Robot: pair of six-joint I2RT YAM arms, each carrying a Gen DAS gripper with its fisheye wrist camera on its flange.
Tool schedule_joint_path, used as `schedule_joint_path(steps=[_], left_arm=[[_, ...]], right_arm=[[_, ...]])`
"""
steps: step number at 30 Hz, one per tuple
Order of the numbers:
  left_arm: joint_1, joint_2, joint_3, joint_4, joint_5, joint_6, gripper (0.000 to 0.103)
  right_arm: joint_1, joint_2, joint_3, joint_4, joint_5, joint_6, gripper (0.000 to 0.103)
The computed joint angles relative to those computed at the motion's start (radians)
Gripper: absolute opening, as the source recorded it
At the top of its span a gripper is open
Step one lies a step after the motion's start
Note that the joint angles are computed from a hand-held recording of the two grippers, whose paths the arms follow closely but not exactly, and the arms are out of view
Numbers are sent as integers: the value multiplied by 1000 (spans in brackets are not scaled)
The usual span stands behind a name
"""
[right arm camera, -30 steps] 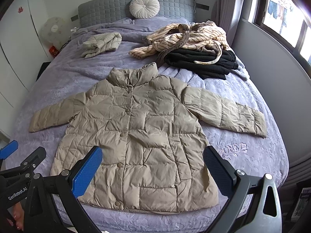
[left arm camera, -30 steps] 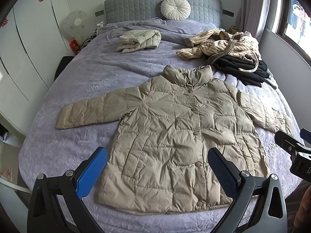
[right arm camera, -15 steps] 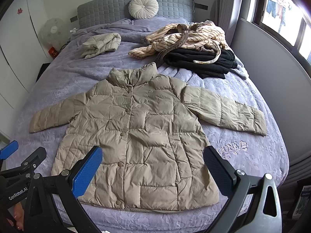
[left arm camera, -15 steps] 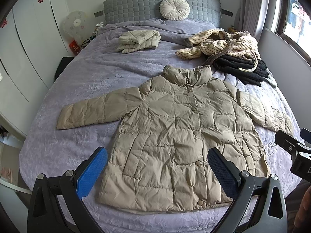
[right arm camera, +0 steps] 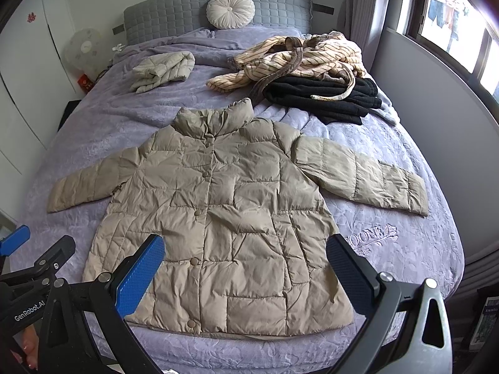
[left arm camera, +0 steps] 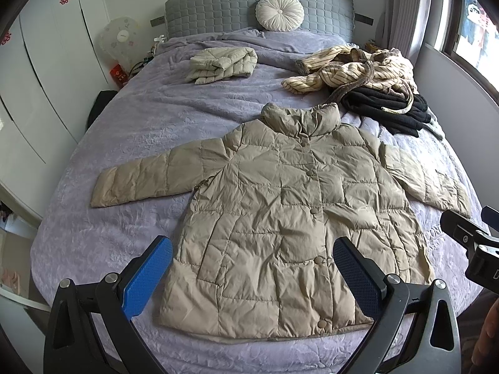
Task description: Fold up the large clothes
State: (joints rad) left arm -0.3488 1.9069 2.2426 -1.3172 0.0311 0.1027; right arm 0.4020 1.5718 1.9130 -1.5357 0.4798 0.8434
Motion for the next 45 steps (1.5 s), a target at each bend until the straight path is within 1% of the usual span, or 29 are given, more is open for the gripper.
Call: schedule_joint_path(steps=[25,31,32,33,34,38,40,43,45], left_arm=[[1,5,10,-8,2,1,103],[5,12,20,-23,8,-2,103],[10,10,13,-23,12,-3,103],[18,-16,-44,3,17,0,103],[27,-28,-72,16,23,2,103],[73,-38,-127,36,43,8,103],[99,-10,-103,23,56,9,103],[138,66,-18,-23,76,7,103],[164,102,12,-30,82,9,103]], right_arm=[[-5,16,20,-5,-5,-1,103],[22,10,-21,6,-13,33,103],[29,10,-28,6,-18,42,103],[37,12,-33,6,-21,52,103],[34,26,-23,8,-28,50,103],[21,91,31,8,-58,34,103],[0,129,69,8,-87,5,103],[-10,165,82,39,-126,-21,103],[-12,194,98,55,-140,-25,103]])
